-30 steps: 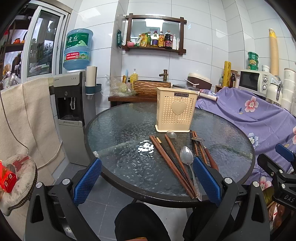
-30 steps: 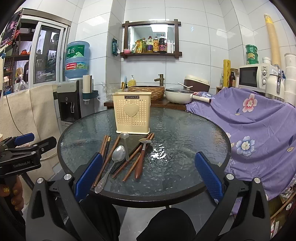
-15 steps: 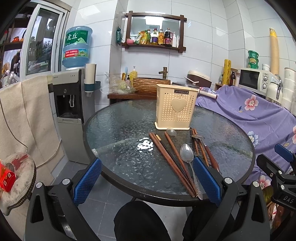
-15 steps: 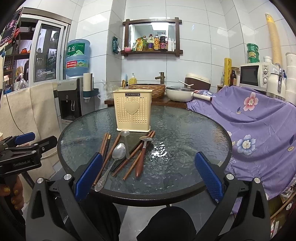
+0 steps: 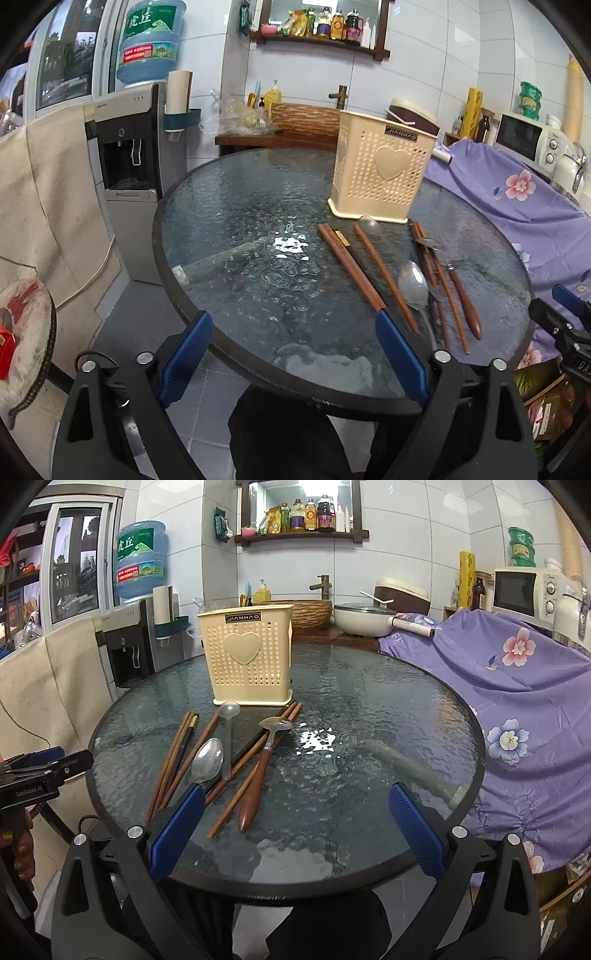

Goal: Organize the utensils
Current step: 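Reach the right tool to the wooden-handled steel spoon and grasp its neck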

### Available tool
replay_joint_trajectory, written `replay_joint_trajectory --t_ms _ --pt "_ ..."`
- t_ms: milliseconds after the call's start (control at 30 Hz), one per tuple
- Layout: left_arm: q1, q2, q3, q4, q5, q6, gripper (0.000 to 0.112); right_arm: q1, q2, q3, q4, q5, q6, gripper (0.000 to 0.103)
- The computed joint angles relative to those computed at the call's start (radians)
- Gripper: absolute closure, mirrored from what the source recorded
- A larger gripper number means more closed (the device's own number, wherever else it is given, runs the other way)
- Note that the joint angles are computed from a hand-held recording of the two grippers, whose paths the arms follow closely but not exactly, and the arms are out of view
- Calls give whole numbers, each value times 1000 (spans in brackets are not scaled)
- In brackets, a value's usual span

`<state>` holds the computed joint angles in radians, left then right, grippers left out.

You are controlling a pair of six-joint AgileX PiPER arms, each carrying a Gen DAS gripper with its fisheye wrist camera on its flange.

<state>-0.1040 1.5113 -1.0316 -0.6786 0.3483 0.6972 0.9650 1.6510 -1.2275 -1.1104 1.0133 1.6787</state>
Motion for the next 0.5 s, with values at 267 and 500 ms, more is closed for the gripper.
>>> replay_joint_trajectory --t_ms 267,500 --pt "-7 195 -280 86 185 -65 48 -211 95 -173 226 -176 -349 6" --pt "-30 348 -516 188 317 -174 54 -348 220 -359 456 -217 -630 12"
